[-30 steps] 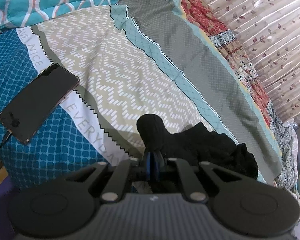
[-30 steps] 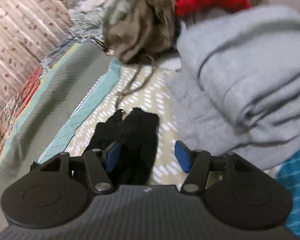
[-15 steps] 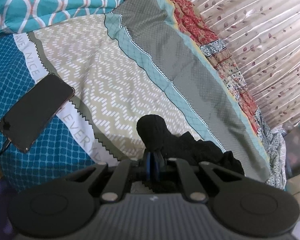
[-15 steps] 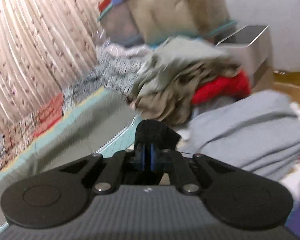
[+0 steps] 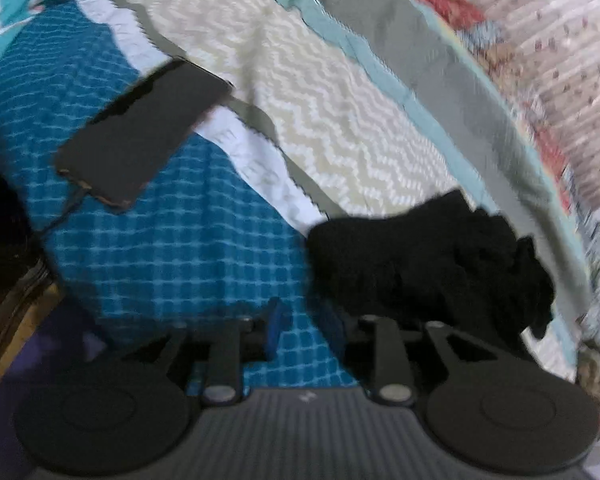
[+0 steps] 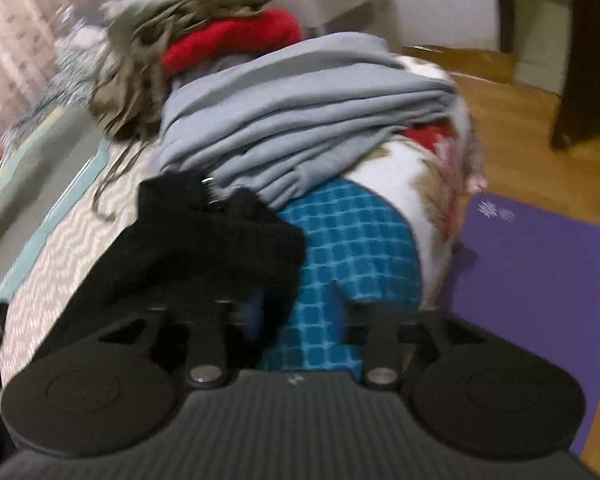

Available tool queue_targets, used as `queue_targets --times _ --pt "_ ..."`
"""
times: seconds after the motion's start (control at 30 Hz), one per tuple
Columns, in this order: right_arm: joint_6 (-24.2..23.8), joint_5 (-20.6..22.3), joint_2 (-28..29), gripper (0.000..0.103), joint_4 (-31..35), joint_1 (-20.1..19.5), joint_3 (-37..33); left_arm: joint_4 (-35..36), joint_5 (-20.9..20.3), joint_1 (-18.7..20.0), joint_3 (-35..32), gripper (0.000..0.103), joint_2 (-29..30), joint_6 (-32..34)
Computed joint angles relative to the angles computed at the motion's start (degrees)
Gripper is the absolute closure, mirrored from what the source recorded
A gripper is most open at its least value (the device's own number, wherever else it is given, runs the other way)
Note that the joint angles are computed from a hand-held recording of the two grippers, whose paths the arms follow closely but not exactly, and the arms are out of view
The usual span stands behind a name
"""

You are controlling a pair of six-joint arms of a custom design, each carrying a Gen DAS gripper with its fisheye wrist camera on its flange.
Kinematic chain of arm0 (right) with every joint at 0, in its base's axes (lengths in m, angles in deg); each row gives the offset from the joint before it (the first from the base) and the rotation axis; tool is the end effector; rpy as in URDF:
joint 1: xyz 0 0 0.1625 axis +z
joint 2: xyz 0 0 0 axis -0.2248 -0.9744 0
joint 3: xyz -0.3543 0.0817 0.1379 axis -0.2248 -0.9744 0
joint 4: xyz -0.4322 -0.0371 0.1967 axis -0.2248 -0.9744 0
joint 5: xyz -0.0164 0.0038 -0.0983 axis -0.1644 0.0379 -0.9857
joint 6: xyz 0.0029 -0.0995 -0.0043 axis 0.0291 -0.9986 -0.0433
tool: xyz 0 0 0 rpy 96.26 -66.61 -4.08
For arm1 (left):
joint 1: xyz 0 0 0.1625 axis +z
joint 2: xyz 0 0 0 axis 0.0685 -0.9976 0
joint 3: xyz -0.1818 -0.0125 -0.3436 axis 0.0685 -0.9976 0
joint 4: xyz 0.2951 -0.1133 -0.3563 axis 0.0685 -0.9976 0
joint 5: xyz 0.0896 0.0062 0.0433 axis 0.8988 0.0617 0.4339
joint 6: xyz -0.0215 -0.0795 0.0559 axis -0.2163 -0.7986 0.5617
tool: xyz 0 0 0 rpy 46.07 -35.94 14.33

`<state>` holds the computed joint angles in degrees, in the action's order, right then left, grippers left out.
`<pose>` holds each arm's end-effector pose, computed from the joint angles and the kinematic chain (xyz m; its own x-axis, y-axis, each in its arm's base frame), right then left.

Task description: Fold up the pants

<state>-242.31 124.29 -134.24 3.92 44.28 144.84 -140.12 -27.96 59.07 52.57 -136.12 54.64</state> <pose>-0.0973 -0.1764 0.3369 -0.1835 0.9601 -0.2110 0.1190 -0.1913 -0.9743 -0.0964 -0.5700 0.1555 -0.9710 -0.0297 -0.2373 0.0768 0.9010 -0.4269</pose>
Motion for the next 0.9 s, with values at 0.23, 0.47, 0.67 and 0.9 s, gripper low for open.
queue_targets --times 0.23,0.47,0.67,0.9 --pt "-3.5 14.5 -5.1 0.053 -7.8 13.5 1.5 -9.9 2.2 -1.1 -3.0 0.075 0.6 9.8" --pt "-15.3 16.9 13.0 0.053 -20.0 31.3 -2.2 -5.6 -5.2 -2.4 -26.8 0.062 25.0 25.5" --pt "-18.6 4.8 31.7 0.053 -17.1 34.1 -12.3 8.5 -12.1 -0.1 -45.4 0.034 41.6 23.9" --pt "-15.6 -6.9 53.3 0.053 -11.5 32.6 -30.0 9.7 -22.8 1.0 -44.1 0.085 42.8 22.5"
